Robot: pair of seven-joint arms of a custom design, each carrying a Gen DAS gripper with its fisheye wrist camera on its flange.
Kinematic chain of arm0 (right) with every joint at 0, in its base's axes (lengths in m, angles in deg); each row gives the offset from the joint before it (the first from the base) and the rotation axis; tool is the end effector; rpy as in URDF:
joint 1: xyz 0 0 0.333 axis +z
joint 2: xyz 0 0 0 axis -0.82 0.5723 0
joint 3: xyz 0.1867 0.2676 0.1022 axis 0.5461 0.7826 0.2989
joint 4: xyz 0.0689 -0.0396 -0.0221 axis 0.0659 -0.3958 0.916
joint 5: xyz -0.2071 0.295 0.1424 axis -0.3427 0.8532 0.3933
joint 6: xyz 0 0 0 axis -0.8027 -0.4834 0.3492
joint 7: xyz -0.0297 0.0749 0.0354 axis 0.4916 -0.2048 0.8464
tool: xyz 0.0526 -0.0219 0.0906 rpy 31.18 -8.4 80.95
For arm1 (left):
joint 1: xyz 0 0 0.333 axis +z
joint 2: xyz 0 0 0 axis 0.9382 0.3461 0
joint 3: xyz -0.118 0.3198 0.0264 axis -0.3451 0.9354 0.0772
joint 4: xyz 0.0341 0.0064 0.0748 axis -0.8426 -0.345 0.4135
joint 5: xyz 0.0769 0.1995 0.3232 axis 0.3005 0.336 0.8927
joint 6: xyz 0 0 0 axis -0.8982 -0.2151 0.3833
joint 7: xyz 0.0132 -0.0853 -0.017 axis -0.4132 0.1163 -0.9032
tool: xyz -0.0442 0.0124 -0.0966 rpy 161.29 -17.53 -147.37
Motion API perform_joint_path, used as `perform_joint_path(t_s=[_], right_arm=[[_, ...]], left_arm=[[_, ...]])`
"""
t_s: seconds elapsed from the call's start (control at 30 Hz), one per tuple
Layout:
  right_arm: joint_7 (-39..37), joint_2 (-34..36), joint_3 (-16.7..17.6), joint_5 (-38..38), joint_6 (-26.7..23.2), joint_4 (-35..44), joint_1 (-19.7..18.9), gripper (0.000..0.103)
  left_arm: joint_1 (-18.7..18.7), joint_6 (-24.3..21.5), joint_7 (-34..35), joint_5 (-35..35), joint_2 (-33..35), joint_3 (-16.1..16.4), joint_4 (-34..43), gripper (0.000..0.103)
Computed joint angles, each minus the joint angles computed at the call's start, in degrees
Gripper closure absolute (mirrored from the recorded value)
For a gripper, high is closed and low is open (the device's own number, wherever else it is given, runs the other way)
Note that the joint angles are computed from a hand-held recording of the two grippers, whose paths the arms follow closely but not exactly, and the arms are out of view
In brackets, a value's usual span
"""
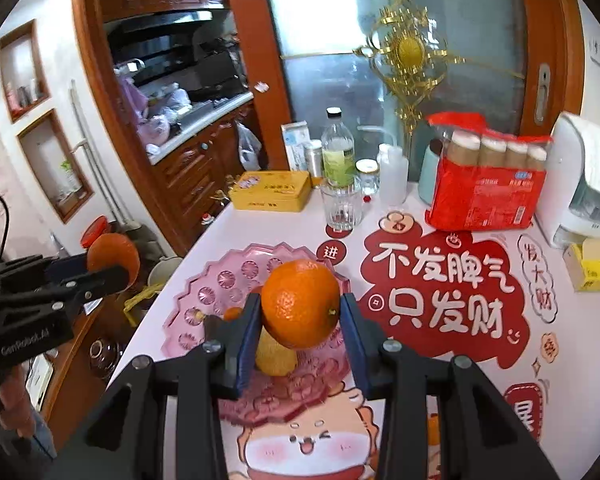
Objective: Organize fruits
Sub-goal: 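Carry both mandarins over the pink bowl with both tools, then open both tools to drop the mandarins into the bowl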
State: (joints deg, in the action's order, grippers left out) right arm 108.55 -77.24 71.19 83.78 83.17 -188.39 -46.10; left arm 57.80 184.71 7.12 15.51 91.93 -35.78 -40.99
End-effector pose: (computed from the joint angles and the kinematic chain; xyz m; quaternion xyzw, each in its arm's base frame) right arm 0.5297 0.0331 0.4730 -0.6650 0.6523 -0.2082 0.2982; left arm 0.5699 -0.2453 0.5064 -0.5644 0.7624 -0.2648 0.1735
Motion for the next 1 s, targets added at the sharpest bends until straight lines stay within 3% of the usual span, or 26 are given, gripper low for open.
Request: perform_joint_path(t_s=[0.2,0.47,0.83,0.97,1.0], right_arm=[[15.06,8.0,1.18,-14.73,-1.95,3.83,-1.97,0.064],[23.63,15.21,-0.14,-23.56,-5.56,8.51,-1.0,0.063],[24.67,19.74,0.32,-25.1,-6.22,11.71,-1.21,0.062],[20.72,20.23,3.23,-20.32,-5.3,11.98,-3.64,0.061],[19.25,20.26,4.24,-18.45,-4.99,11.91,-4.47,0.061]], left_arm=[[0.88,-2.65,4.63,-3.17,8.67,-0.48,6.15,0.066],[1.16,-5.76,8.58,-6.13,17.32,-0.71,13.1,0.066],[0.37,-7.97,9.25,-6.28,22.9,0.13,17.9,0.064],[0.03,-7.12,8.55,-5.38,22.7,0.62,17.25,0.062],[-0.02,-6.65,8.43,-5.16,22.44,0.69,16.84,0.058]])
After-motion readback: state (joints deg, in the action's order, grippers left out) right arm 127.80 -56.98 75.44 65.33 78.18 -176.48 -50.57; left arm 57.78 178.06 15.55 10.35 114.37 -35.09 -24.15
